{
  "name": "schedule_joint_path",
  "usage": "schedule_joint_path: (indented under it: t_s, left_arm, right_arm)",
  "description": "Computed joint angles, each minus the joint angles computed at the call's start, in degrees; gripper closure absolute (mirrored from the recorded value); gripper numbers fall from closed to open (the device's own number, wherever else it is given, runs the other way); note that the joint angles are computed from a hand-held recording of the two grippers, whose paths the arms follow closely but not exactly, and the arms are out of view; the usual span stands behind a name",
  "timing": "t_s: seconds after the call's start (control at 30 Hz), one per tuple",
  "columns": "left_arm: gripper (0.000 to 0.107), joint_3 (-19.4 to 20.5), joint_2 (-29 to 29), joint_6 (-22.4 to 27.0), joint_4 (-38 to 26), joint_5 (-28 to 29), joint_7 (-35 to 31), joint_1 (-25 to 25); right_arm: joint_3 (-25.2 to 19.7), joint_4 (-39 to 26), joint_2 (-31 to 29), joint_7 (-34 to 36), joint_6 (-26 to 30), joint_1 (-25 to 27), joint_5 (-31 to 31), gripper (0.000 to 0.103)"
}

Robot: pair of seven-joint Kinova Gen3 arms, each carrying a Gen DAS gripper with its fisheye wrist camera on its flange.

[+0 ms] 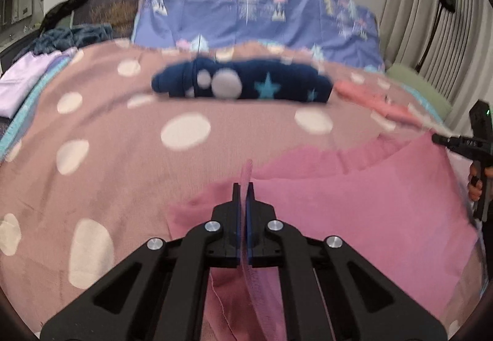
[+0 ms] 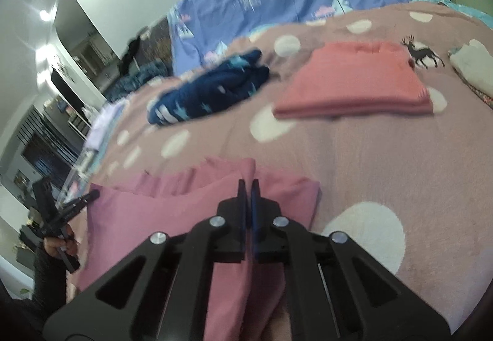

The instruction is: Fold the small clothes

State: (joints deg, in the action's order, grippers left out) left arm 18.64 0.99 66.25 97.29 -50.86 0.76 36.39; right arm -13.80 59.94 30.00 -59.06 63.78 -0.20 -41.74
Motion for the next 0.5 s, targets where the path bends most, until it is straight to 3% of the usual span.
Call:
schedule_joint_path:
  t_s: [0.2,0.4,0.5]
  left_arm:
    - [0.106,0.33,-0.75,2.38,-2.42,-4.19,-0.96,-0.25]
    - [0.104,-4.06,2.47,-3.53,-1.32,5.62,-6.25,-5.6]
    - [0.102,-5.21,3.26,-6.4,1.53,8.29,-3.61,-6.53]
  right_arm:
    - [-0.32,-3.92,0.59,0.07,-0.65,-0.36,-1.48,0.1]
    - [2.41,-14.24,8.06,-9.56,3.61,-5.78,6.64,0.099]
    - [3.33,-13.14,8.9,-13.35,2.46,-6.87,10.06,0.093]
